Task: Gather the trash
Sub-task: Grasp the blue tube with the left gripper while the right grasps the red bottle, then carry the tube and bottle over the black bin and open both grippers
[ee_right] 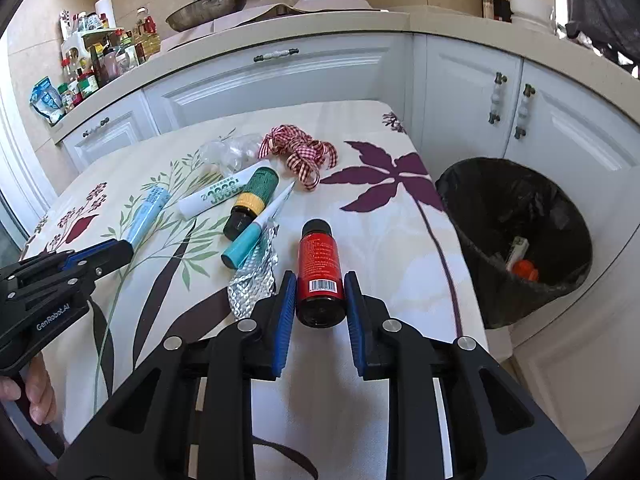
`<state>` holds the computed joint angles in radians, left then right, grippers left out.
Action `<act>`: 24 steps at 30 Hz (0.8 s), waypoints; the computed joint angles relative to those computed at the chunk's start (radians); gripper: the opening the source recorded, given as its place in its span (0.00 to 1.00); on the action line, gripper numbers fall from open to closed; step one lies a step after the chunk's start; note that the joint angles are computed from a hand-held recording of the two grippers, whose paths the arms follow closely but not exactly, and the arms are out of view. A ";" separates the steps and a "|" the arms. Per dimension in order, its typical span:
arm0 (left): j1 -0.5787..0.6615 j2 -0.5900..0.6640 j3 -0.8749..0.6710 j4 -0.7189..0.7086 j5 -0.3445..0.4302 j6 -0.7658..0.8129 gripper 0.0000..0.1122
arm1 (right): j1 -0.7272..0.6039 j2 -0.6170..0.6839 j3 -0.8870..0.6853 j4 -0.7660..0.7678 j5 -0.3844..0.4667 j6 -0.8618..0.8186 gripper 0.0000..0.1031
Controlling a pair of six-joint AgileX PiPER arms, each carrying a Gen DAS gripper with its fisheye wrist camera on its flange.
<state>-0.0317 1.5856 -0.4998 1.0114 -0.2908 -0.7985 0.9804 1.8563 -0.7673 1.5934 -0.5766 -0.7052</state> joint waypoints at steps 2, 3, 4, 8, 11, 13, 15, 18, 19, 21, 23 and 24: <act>-0.006 0.001 -0.001 -0.013 0.005 0.012 0.15 | -0.008 0.010 -0.006 0.012 0.017 -0.014 0.23; -0.005 0.003 -0.001 -0.008 0.005 0.008 0.15 | -0.010 0.013 -0.008 0.012 0.018 -0.013 0.24; -0.005 0.002 -0.001 -0.007 0.006 0.007 0.15 | -0.012 0.016 -0.010 0.015 0.021 -0.015 0.25; -0.003 0.002 -0.002 -0.024 0.007 0.022 0.15 | -0.023 0.017 -0.027 0.051 0.021 -0.065 0.34; 0.001 0.006 -0.008 -0.025 0.007 0.017 0.15 | -0.040 0.017 -0.045 0.081 0.029 -0.119 0.35; 0.002 0.007 -0.011 -0.021 0.009 0.012 0.15 | -0.055 0.023 -0.063 0.113 0.046 -0.174 0.35; 0.005 0.008 -0.014 -0.013 0.008 0.005 0.15 | -0.071 0.035 -0.077 0.132 0.070 -0.217 0.28; 0.005 0.007 -0.014 -0.012 0.007 0.004 0.15 | -0.065 0.037 -0.082 0.140 0.054 -0.232 0.22; 0.005 0.007 -0.014 -0.013 0.006 0.005 0.15 | -0.057 0.033 -0.071 0.113 0.043 -0.194 0.22; 0.005 0.003 -0.018 0.003 0.003 -0.013 0.15 | -0.043 0.024 -0.053 0.083 0.020 -0.151 0.22; 0.000 -0.003 -0.018 0.011 0.000 -0.023 0.15 | -0.032 0.010 -0.036 0.068 -0.005 -0.123 0.22; -0.007 -0.007 -0.020 0.014 0.000 -0.029 0.15 | -0.029 -0.003 -0.021 0.055 -0.015 -0.102 0.22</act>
